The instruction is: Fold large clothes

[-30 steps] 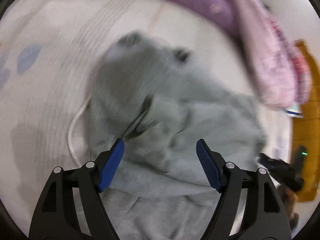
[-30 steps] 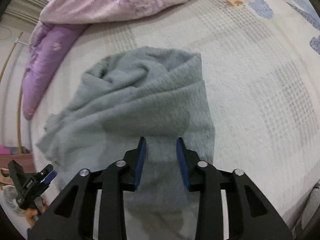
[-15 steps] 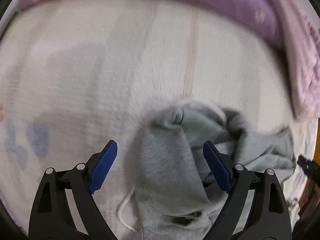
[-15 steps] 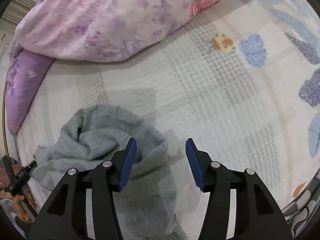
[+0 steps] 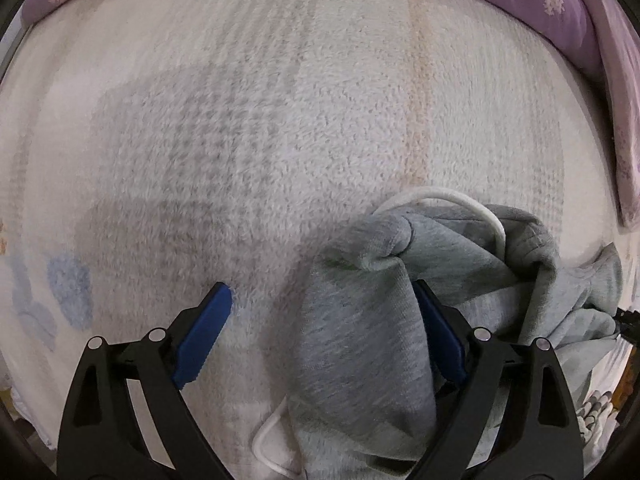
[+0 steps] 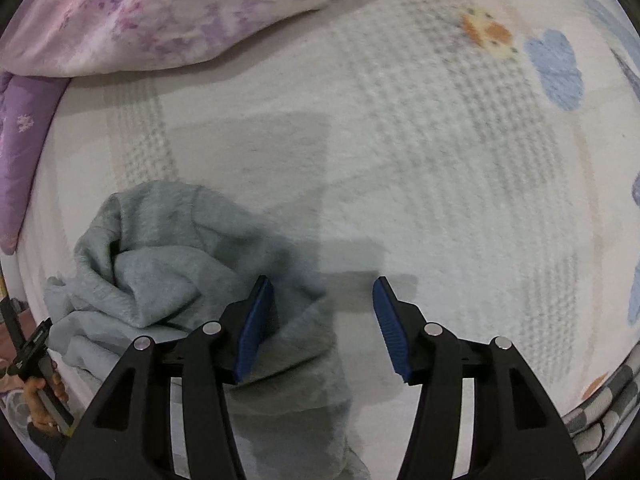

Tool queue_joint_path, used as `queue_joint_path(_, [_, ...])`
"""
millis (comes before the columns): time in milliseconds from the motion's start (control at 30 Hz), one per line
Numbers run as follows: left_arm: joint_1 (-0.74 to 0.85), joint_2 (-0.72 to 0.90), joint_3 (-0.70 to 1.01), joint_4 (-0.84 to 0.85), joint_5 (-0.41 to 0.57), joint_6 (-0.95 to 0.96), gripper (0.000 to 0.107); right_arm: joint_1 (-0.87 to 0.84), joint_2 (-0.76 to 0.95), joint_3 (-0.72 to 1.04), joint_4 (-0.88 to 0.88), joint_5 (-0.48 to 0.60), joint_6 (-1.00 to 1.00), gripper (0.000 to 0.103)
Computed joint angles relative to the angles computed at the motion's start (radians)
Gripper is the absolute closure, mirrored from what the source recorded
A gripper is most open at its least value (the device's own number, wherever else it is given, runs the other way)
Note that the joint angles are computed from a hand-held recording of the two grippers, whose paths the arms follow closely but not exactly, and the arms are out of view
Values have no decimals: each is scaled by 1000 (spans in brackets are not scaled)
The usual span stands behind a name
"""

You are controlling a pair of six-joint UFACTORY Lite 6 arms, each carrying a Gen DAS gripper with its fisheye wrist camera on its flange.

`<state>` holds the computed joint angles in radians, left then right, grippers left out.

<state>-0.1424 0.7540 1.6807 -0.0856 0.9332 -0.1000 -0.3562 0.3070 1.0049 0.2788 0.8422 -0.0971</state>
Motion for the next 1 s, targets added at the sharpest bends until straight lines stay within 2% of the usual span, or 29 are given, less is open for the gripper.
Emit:
queue_joint_path(67, [-17, 8, 20, 8, 6, -23, 18, 15, 8, 16, -21, -2, 8, 53])
queue_joint_path(133, [-20, 0, 6, 15, -11, -24, 18, 18, 31, 33, -10, 2, -10, 62])
queue_joint_path(167, [-28, -20, -23, 16, -26, -34, 18, 8, 42, 38, 20, 10, -36, 70])
queue_joint_path(233, [-40, -42, -62, 26, -63, -44, 20, 5, 51, 37, 43, 7, -58, 77])
queue_joint_path(267, [-35, -63, -91, 28, -81, -34, 24, 4, 51, 30, 42, 0, -71, 86])
queue_joint_path(300, [-39, -85, -118, 31, -106, -30, 34, 8, 44, 14, 27, -21, -74, 94])
queue_joint_path(333, [-38, -132, -172, 16, -134, 1, 42, 26, 25, -3, 35, -40, -65, 96])
queue_joint_path(367, [-60, -193, -254, -11, -161, 22, 70, 23, 4, -26, 45, -57, -85, 98])
queue_joint_path(400, [-62, -225, -295, -63, -196, 77, 93, 22, -27, -55, 51, -79, -102, 99])
queue_joint_path(467, [-80, -264, -328, -77, -210, 78, 98, 24, -121, -140, 87, -118, -130, 99])
queue_joint_path(533, [-86, -336, -398, -92, -257, 80, 98, 0, -212, -208, 131, -141, -180, 100])
queue_joint_path(667, [-51, -528, -563, -223, -307, 186, 99, -71, -412, -314, 202, -121, -294, 100])
queue_joint_path(767, [-13, -712, -673, -327, -279, 300, 99, -94, -628, -395, 209, -80, -340, 100])
queue_joint_path(967, [76, -1126, -885, -376, -148, 427, 99, -320, -1129, -517, 276, 213, -538, 100])
queue_joint_path(1000, [93, -1147, -924, -429, -165, 465, 99, -383, -1212, -534, 291, 294, -577, 100])
